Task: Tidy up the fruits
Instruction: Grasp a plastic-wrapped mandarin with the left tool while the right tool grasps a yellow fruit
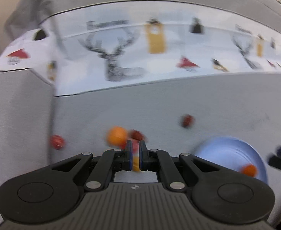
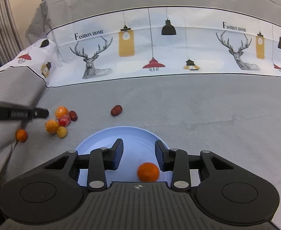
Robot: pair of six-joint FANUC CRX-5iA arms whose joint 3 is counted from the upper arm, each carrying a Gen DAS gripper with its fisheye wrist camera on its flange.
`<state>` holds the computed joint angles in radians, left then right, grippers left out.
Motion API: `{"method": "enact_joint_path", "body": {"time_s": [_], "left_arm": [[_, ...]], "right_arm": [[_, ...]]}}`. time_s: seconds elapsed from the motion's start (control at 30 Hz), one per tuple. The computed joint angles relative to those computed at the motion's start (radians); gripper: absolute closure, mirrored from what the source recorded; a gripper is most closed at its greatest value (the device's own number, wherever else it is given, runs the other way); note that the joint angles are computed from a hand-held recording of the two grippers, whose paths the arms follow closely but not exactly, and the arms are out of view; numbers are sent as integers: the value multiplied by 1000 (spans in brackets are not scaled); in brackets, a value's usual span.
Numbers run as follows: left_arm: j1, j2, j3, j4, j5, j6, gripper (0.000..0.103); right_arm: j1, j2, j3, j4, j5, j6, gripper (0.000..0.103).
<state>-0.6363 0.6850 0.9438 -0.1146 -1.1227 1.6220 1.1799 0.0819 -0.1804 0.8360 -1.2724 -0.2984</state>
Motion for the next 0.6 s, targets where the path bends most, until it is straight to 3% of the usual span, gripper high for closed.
{"method": "enact_joint_path", "body": {"time_s": [0.07, 0.1, 0.2, 0.3, 0.37, 0.43, 0.53, 0.6], "left_arm": [[40, 4, 4, 1, -24, 74, 97], [71, 26, 32, 47, -77, 148, 96], [149, 34, -12, 212, -90, 285, 96], [154, 81, 55, 223, -152, 313, 96], [153, 111, 88, 253, -172, 299, 88], [152, 129, 105, 275, -183, 286, 64], [141, 161, 157, 256, -213, 289, 53], [135, 209, 231, 250, -251, 289, 53]], "right_arm": [[-3, 0, -1, 6, 14, 0, 67], [-4, 0, -3, 10, 22, 0, 68], [-11, 0, -10, 27, 51, 0, 71], [-24, 7, -11, 41, 93, -1, 71], [-33, 18, -4, 50, 131, 13, 71], [-41, 32, 6, 59, 170, 38, 71], [-53, 56, 25, 65, 224, 64, 71], [-61, 71, 36, 64, 259, 80, 71]]}}
